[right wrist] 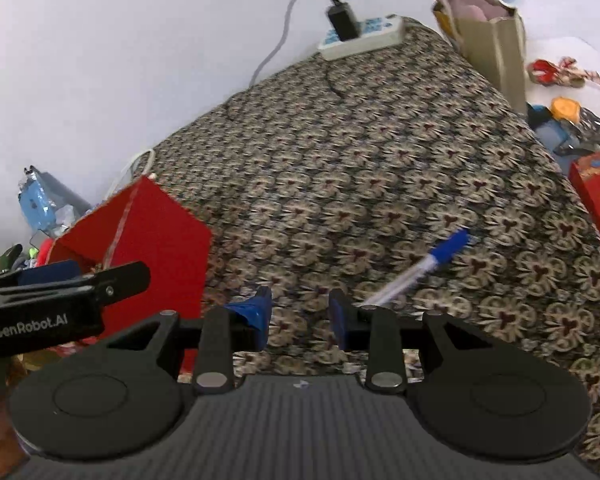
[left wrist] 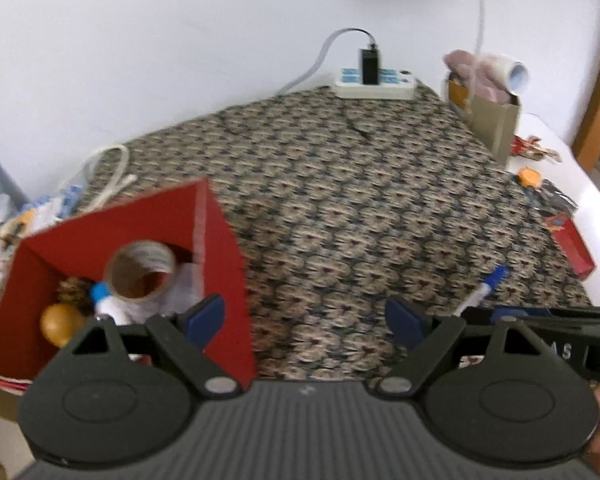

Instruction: Organize rigid objects

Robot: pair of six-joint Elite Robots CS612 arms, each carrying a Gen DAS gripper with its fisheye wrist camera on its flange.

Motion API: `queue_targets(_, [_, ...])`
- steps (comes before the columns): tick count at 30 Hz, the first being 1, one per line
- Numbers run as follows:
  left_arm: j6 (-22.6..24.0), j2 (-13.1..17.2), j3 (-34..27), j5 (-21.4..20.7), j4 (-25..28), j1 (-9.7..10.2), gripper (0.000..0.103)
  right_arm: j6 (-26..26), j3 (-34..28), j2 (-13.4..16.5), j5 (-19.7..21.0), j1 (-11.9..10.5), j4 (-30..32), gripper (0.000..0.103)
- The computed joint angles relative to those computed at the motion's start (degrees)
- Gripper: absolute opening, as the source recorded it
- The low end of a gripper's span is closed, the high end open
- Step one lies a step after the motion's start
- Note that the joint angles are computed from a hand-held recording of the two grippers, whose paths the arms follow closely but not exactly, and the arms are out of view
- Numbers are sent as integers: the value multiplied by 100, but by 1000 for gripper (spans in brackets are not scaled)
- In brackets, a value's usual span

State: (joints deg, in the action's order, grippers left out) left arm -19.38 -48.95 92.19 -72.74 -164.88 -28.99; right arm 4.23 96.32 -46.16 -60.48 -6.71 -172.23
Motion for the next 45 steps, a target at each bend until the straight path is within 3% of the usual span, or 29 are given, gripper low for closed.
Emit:
queue_targets(7, [164, 294, -61, -912, -162, 36, 87, 60, -76, 109, -136, -197, 375, 15])
queue_targets(15, [596, 630, -244, -1289, -508, -33, 87, 446, -265, 305, -177, -355, 688, 15])
queue_targets(20, [1105, 828, -433, -1513, -814, -88, 87, 819, -484, 469, -70, -419, 835, 15])
queue_targets(24, [1220, 1013, -687, -1634, -681, -105, 83, 853, -663, 570, -85, -412, 960, 15])
queue_targets(26, [1249, 1079, -779, -1647, -607, -109, 78, 850, -739, 616, 0, -418, 993, 15])
queue_targets(28, [1296, 1128, -871, -1675, -480, -108, 65, 851, -829, 668, 74, -419, 1050, 15])
queue_targets(32, [1284, 1215, -1049, -1782, -180, -85, 53, 727, -978, 743, 191, -406, 1162, 15])
queue_targets(33, [1265, 1241, -1100, -1788, -99, -81, 45, 685, -1017, 767, 233, -401, 1181, 15])
queue_targets(35, [1189, 1278, -1153, -1795, -61, -73, 41, 576, -1088, 805, 273, -381, 1214, 15])
queue_targets(39, [1060, 1321, -1223, -1697, -86, -82, 14, 131, -1230, 880, 339, -311, 1301, 15])
queue_targets(45, [724, 1342, -1236, -1754, -146, -32, 10, -148, -1401, 1018, 619, -239, 1326, 15])
